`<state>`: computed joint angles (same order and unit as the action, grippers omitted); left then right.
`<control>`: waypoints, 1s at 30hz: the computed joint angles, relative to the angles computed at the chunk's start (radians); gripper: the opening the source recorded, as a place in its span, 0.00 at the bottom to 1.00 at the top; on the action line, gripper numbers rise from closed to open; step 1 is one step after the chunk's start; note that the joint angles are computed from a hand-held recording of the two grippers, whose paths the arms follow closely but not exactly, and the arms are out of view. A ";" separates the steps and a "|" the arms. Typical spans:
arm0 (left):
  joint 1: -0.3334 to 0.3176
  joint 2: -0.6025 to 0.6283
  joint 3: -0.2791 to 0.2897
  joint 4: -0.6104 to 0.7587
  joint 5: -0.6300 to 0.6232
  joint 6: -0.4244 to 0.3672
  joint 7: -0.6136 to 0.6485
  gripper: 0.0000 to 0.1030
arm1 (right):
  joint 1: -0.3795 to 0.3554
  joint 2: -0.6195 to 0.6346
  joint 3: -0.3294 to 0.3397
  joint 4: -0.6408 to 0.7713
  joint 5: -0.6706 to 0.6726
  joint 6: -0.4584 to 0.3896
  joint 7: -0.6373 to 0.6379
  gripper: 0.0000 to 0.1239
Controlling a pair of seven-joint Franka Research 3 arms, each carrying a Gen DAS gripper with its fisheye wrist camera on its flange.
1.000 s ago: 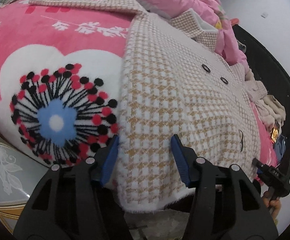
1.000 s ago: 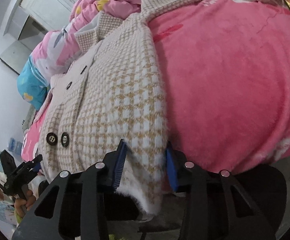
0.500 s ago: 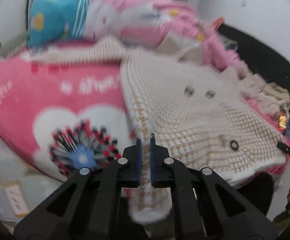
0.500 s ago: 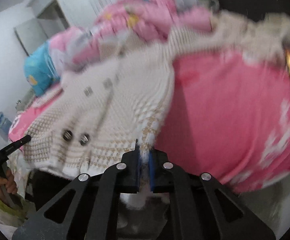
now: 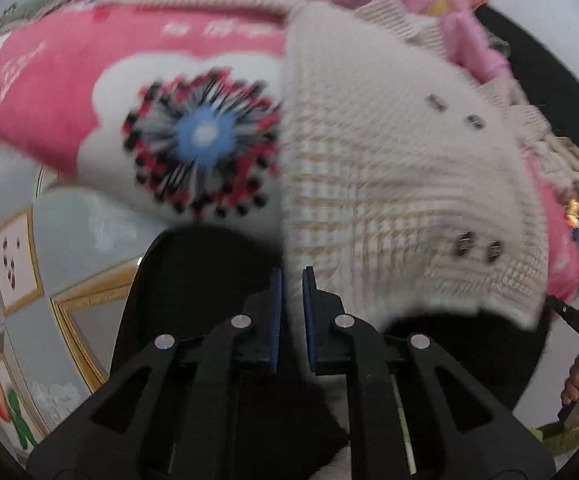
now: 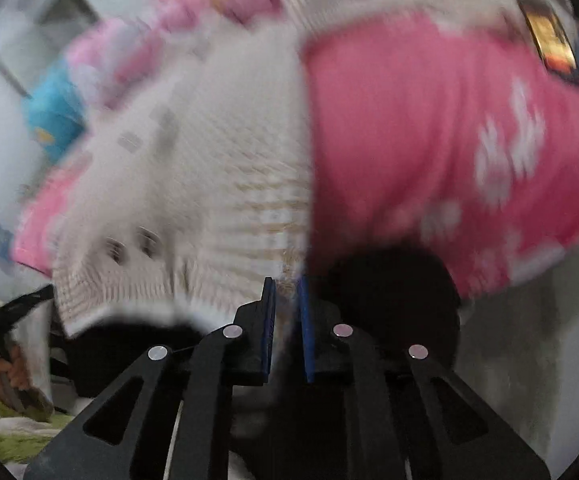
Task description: Fold large clothes
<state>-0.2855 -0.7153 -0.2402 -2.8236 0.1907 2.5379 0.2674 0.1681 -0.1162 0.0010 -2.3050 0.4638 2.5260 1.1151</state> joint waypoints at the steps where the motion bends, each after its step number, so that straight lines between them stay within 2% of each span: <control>1: 0.000 -0.013 0.007 -0.009 -0.003 0.006 0.001 0.18 | -0.007 -0.007 0.005 -0.005 -0.043 0.026 0.027 0.15; 2: 0.007 -0.029 0.007 -0.015 0.003 0.010 -0.002 0.22 | -0.005 -0.016 -0.002 -0.002 -0.021 0.033 0.008 0.20; 3: 0.027 -0.057 -0.006 -0.017 0.025 0.005 -0.010 0.32 | 0.000 -0.027 -0.010 0.001 0.017 0.038 -0.018 0.35; 4: 0.039 -0.067 -0.014 -0.012 0.040 -0.005 -0.013 0.39 | 0.009 -0.035 -0.015 0.013 0.066 0.058 -0.052 0.44; 6: 0.073 -0.078 -0.024 0.007 0.085 -0.021 -0.008 0.43 | 0.027 -0.031 -0.011 0.046 0.112 0.092 -0.099 0.45; 8: 0.101 -0.060 -0.021 0.025 0.114 -0.006 -0.005 0.49 | 0.052 -0.004 -0.006 0.088 0.177 0.101 -0.156 0.48; 12: 0.188 0.004 -0.016 0.088 0.189 0.034 0.000 0.66 | 0.095 0.106 0.034 0.239 0.278 0.044 -0.252 0.55; 14: 0.266 0.037 -0.031 0.128 0.257 0.052 -0.023 0.71 | 0.118 0.177 0.071 0.327 0.304 0.035 -0.306 0.62; 16: 0.334 0.059 -0.024 0.154 0.309 0.075 -0.052 0.77 | 0.145 0.260 0.105 0.425 0.266 0.045 -0.292 0.65; 21: 0.503 0.152 0.047 0.199 0.391 0.207 -0.131 0.77 | 0.203 0.463 0.153 0.658 0.143 0.023 -0.235 0.65; 24: 0.576 0.269 0.102 0.273 0.401 0.213 -0.116 0.77 | 0.241 0.555 0.154 0.761 0.036 0.030 -0.180 0.65; 30: 0.653 0.488 0.243 0.391 0.320 0.267 -0.078 0.76 | 0.288 0.706 0.159 0.937 -0.089 0.055 -0.124 0.64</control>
